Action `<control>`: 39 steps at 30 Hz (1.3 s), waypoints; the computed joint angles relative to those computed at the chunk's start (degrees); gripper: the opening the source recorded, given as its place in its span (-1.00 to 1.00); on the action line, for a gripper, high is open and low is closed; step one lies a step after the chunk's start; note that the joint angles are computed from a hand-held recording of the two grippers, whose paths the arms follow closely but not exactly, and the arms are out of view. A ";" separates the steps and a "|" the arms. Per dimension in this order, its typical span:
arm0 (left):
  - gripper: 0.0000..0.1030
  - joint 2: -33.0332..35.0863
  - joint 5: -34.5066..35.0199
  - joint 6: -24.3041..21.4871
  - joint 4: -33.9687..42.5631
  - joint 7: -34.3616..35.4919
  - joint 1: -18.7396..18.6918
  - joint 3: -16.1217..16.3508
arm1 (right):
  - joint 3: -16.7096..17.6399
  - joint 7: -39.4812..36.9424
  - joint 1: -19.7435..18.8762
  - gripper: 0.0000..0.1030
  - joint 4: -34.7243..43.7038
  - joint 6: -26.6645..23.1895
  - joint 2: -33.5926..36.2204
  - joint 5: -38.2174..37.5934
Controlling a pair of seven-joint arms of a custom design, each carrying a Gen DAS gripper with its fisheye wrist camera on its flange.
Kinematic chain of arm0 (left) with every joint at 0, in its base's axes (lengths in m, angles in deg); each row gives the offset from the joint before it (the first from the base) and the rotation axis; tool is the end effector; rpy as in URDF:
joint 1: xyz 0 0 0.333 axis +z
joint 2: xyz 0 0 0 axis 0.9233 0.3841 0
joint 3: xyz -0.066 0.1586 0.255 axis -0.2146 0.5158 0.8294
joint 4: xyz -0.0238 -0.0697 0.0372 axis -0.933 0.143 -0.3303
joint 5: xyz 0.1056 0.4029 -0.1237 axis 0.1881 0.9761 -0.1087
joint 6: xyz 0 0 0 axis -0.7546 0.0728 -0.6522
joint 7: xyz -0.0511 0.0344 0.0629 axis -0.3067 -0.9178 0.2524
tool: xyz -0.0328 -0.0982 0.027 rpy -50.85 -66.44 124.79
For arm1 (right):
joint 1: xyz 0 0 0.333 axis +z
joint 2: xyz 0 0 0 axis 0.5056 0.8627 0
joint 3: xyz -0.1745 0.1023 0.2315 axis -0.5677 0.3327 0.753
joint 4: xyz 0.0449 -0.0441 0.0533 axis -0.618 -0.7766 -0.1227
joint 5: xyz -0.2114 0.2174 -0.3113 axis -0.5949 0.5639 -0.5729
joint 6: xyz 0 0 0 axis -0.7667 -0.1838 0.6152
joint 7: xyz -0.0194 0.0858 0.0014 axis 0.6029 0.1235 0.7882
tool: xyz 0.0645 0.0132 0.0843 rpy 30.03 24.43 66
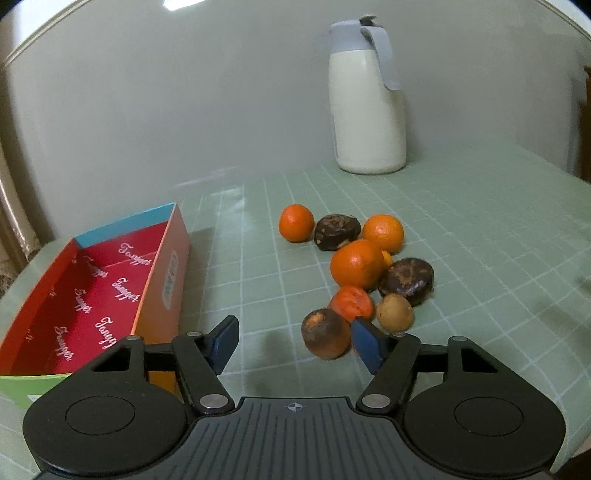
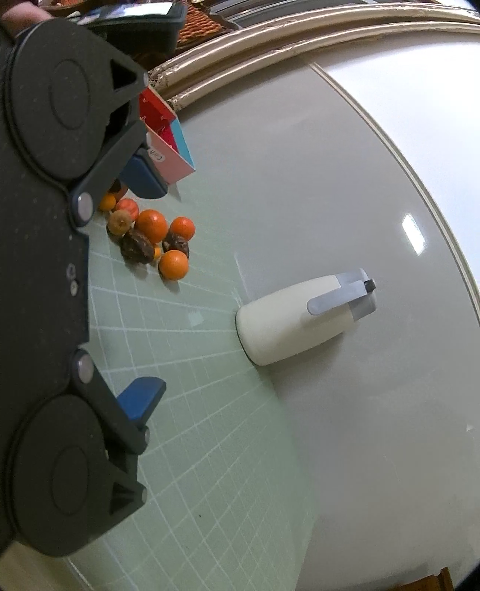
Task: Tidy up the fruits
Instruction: 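Reach the left gripper to the fruit pile and grasp the brown round fruit, then carry the brown fruit into the red box and open the left gripper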
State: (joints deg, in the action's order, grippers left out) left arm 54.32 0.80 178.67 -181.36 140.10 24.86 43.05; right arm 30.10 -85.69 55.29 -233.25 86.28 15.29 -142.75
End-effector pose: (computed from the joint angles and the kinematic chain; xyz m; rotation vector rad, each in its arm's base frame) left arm 0.5726 -0.3742 0.3700 -0.9768 2.1666 -1.0312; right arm 0.3506 0.2949 0.4019 -0.8783 1.7907 -1.0277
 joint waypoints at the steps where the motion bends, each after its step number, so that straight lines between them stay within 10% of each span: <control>1: 0.31 0.13 0.12 -0.20 0.33 -0.20 1.15 -1.15 | -0.01 0.07 0.00 1.00 -0.05 0.01 -0.06 -0.04; 10: -0.32 0.70 5.15 -2.90 0.23 -2.96 21.74 -22.25 | 0.00 0.86 -0.01 1.00 -0.29 0.27 -0.47 -0.88; 27: -0.41 1.16 8.62 -1.03 0.08 -4.84 23.79 -23.54 | -0.30 -0.21 -0.11 1.00 0.83 0.07 1.03 -0.12; 33: -0.41 -1.41 5.89 5.40 -1.73 -3.09 18.25 -16.79 | -0.94 -2.10 -0.32 1.00 2.45 1.28 3.05 -0.56; 39: -0.41 -0.12 -15.37 9.38 1.92 11.45 3.04 -0.30 | -1.56 -2.54 -0.33 1.00 4.56 2.59 5.58 -1.92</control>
